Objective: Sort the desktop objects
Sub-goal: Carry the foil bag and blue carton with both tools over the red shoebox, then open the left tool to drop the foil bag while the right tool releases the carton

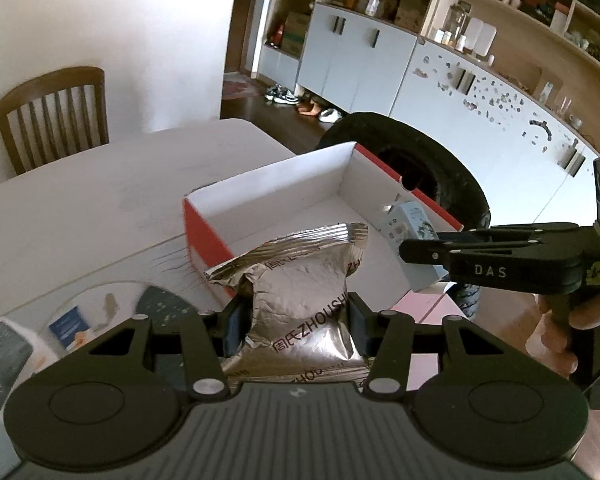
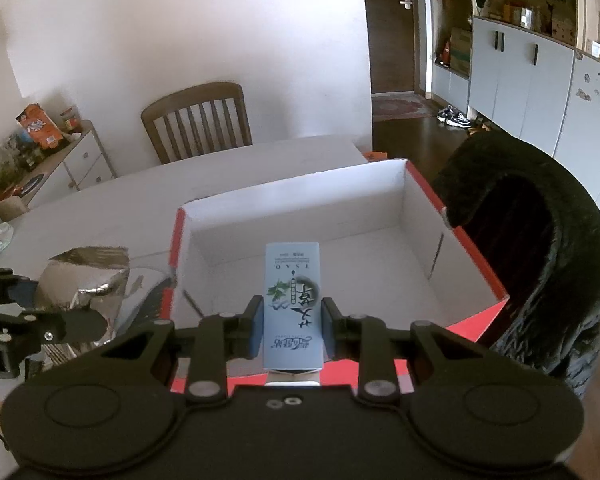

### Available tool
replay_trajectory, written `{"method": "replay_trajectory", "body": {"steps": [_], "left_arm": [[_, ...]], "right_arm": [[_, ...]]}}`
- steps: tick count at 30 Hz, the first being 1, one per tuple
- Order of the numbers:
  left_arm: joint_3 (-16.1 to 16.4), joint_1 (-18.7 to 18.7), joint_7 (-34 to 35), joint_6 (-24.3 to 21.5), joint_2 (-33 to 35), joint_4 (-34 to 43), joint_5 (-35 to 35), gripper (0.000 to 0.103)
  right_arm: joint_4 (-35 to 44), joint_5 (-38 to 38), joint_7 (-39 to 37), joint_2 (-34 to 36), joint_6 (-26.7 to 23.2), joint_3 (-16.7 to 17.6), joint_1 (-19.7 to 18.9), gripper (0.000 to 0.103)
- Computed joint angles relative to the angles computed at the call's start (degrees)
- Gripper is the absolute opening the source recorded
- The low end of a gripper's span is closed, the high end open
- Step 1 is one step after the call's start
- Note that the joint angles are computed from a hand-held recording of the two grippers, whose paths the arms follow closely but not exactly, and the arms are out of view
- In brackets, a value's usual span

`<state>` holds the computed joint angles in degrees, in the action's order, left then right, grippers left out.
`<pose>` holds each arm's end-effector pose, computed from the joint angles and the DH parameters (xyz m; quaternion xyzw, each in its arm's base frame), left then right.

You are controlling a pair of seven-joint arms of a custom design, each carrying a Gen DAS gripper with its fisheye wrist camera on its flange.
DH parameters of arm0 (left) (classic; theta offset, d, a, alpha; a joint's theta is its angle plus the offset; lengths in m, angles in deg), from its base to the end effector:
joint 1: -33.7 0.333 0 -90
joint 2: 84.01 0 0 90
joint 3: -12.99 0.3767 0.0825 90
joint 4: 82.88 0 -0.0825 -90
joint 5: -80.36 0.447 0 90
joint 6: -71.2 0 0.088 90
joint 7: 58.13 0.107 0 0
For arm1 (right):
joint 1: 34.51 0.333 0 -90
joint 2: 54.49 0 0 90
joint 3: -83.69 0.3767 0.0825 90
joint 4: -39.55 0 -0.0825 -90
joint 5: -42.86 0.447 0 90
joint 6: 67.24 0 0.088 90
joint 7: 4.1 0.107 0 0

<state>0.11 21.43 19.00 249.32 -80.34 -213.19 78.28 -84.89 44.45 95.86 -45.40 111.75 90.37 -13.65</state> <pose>0.5659 -0.2603 0.4380 -0.5963 0.7090 -0.3443 0.1524 0.5874 0.3005 0.4322 -0.7339 0.5583 -0.1587 0.3529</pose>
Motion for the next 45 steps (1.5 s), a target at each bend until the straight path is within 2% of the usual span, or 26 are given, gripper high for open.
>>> {"method": "replay_trajectory", "body": {"steps": [4,8,14,19,33,45], "left_arm": [[0.7,-1.0,-1.7,-1.1,2.6,3.2,2.1,0.05],[3.4,-3.6,-6.0,-2.7,5.1,6.5,7.9,0.05],[4.1,-4.5,-7.7,-5.6,9.1,11.6,11.7,0.05],[2.8,-3.5,-5.6,-8.5,12.6,15.5,11.1,0.05],[3.5,-5.2,-2.8,-17.0,20.4,24.8,12.6,0.051],[2.6,-5.5,1.1,-28.9,26.1,33.0,11.3,0.051]], "right_arm": [[1.1,2.6,-3.6,1.0,-0.6,2.2,-2.8,0.028],[2.6,2.9,-5.1,2.5,-1.1,1.8,-2.9,0.028],[5.1,4.4,-8.8,4.6,-2.3,2.9,-4.9,0.028],[7.9,5.3,-11.1,6.9,-4.9,2.7,-5.5,0.028],[14.1,7.0,-15.6,12.6,-12.4,2.2,-5.9,0.028],[17.4,6.8,-17.5,15.4,-18.6,1.1,-5.6,0.028]]}}
